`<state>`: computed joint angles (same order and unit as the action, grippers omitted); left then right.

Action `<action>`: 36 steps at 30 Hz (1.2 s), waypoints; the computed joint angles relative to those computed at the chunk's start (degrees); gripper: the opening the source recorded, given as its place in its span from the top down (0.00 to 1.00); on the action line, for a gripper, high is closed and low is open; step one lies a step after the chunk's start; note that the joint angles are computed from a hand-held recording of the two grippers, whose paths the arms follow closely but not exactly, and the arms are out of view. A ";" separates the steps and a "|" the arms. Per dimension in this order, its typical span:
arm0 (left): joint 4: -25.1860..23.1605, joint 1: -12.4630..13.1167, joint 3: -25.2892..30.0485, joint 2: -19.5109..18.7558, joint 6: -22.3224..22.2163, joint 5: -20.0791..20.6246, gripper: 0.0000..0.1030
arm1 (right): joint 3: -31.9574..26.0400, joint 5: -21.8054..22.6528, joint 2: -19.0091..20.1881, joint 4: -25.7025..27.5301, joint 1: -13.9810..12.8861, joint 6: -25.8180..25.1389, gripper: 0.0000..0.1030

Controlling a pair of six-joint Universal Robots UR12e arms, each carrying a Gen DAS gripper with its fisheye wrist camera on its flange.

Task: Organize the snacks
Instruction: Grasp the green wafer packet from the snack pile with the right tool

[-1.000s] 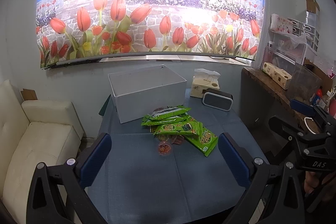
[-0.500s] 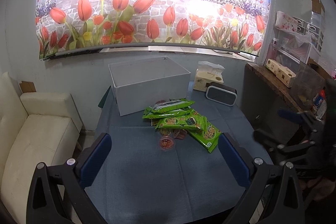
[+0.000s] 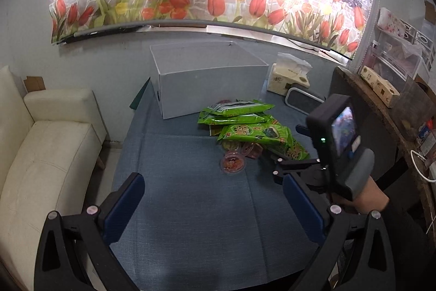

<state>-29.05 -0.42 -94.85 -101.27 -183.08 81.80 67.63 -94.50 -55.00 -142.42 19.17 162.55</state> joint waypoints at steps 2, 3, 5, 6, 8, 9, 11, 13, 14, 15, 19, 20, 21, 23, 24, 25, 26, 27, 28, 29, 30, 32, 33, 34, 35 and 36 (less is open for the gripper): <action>0.05 0.31 0.03 -0.25 -0.14 -0.25 0.00 | -1.27 -2.94 1.35 -0.44 0.56 -3.36 0.26; -0.08 0.39 0.12 -0.39 -0.14 -0.20 0.00 | -1.95 -4.14 1.93 -0.33 0.75 -4.64 0.37; -0.64 0.59 0.30 -0.66 -0.06 -0.30 0.00 | -3.58 -6.87 3.16 0.66 1.17 -6.87 0.54; -0.84 0.67 0.37 -0.81 -0.18 -0.35 0.00 | -3.95 -7.18 3.44 0.94 1.23 -7.66 0.64; -1.34 0.80 0.57 -1.08 -0.30 -0.59 0.00 | -4.03 -6.28 3.45 0.91 1.07 -7.98 0.68; -1.39 0.86 0.62 -1.22 -0.41 -0.75 0.00 | -3.98 -5.12 3.28 1.21 0.89 -8.20 0.72; -1.53 0.95 0.77 -1.56 -0.60 -1.03 0.00 | -3.46 -4.29 2.88 0.43 0.75 -8.27 0.74; -1.20 1.03 0.81 -1.99 -0.50 -1.54 0.00 | -3.75 -2.05 2.65 1.94 0.33 -7.09 0.77; -0.93 1.07 0.80 -2.16 -0.19 -1.90 0.00 | -3.67 -0.65 2.36 2.37 0.08 -6.31 0.77; -0.73 1.07 0.91 -2.51 0.40 -2.25 0.00 | -3.33 1.00 1.88 2.53 -0.26 -5.41 0.77; -1.21 0.59 1.89 -4.36 2.81 -1.73 0.00 | -1.95 5.73 0.00 3.97 -1.11 -2.61 0.81; -1.61 0.57 2.17 -4.78 3.13 -2.32 0.00 | -1.42 7.38 -0.60 4.15 -1.47 -1.63 0.81; -2.82 0.53 2.76 -5.40 3.57 -2.78 0.00 | -0.76 9.27 -1.23 3.97 -1.97 -0.34 0.83; -4.28 0.47 3.60 -6.47 4.07 -4.12 0.00 | 0.11 11.08 -2.13 4.77 -2.43 1.15 0.84; -5.01 0.50 4.14 -7.12 4.57 -5.40 0.00 | 0.84 11.54 -2.67 4.27 -2.70 1.72 0.84; -5.58 0.33 4.67 -7.63 4.73 -5.36 0.00 | 1.46 12.23 -3.15 4.12 -3.02 2.35 0.85; -6.07 -0.03 5.43 -8.31 4.69 -4.67 0.00 | 1.68 13.28 -3.37 4.54 -3.42 3.30 0.85; -6.37 -0.35 6.13 -8.99 4.40 -4.35 0.00 | 1.88 14.19 -3.53 4.84 -3.73 4.24 0.85; -6.83 -0.44 6.56 -9.40 4.48 -4.99 0.00 | 1.70 15.12 -3.42 5.04 -4.08 4.84 0.86; -7.42 -0.49 7.00 -9.75 4.70 -5.92 0.00 | 2.04 16.38 -3.60 4.93 -4.48 5.81 0.86; -7.40 -0.57 7.05 -9.88 4.74 -6.53 0.00 | 2.31 18.43 -3.70 4.95 -5.01 7.29 0.87; -6.78 -0.78 6.80 -9.88 4.82 -6.68 0.00 | 2.91 21.79 -3.92 4.26 -5.94 9.64 0.88; -6.40 -0.83 6.61 -9.84 5.08 -6.57 0.00 | 3.06 22.36 -3.97 3.99 -6.16 10.14 0.89; -6.06 -0.93 6.48 -9.83 5.11 -6.06 0.00 | 3.30 22.56 -4.10 3.46 -6.30 10.56 0.89; -6.01 -1.02 6.54 -9.89 5.00 -5.58 0.00 | 3.38 22.86 -4.14 3.20 -6.42 10.67 0.89; -6.12 -1.01 6.61 -9.96 4.85 -5.47 0.00 | 3.34 23.00 -4.13 3.24 -6.43 10.77 0.90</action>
